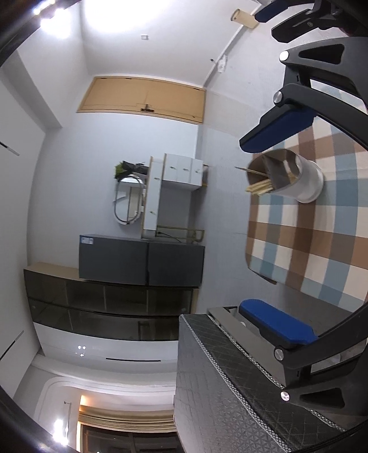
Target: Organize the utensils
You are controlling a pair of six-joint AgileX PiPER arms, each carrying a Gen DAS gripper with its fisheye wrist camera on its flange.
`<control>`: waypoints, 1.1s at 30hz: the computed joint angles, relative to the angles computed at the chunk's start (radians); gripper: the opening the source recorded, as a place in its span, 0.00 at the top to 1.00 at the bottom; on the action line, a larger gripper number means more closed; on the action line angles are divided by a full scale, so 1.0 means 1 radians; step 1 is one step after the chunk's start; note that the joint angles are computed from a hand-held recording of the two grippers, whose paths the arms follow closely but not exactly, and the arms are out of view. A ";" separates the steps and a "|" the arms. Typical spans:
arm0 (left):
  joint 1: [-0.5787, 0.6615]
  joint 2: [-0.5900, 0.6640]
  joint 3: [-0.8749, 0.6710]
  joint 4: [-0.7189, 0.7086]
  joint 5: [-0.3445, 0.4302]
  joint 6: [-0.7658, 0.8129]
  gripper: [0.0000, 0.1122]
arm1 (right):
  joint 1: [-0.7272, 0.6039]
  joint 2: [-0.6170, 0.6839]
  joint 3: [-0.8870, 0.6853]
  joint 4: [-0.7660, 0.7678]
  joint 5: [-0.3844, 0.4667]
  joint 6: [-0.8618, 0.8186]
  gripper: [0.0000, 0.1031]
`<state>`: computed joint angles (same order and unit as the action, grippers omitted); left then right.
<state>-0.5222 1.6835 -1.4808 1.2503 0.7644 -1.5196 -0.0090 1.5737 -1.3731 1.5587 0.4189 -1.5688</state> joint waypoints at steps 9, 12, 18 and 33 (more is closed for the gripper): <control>0.025 0.048 0.021 -0.063 -0.016 0.022 0.10 | 0.018 0.054 0.016 -0.096 -0.047 0.075 0.00; 0.027 0.052 0.031 -0.047 -0.013 0.003 0.10 | 0.023 0.070 0.020 -0.134 -0.053 0.098 0.00; 0.039 0.074 0.038 -0.083 -0.040 0.041 0.10 | 0.023 0.114 0.002 -0.251 -0.049 0.214 0.00; 0.056 0.091 0.020 -0.211 -0.076 0.145 0.10 | 0.026 0.135 -0.032 -0.508 -0.044 0.517 0.00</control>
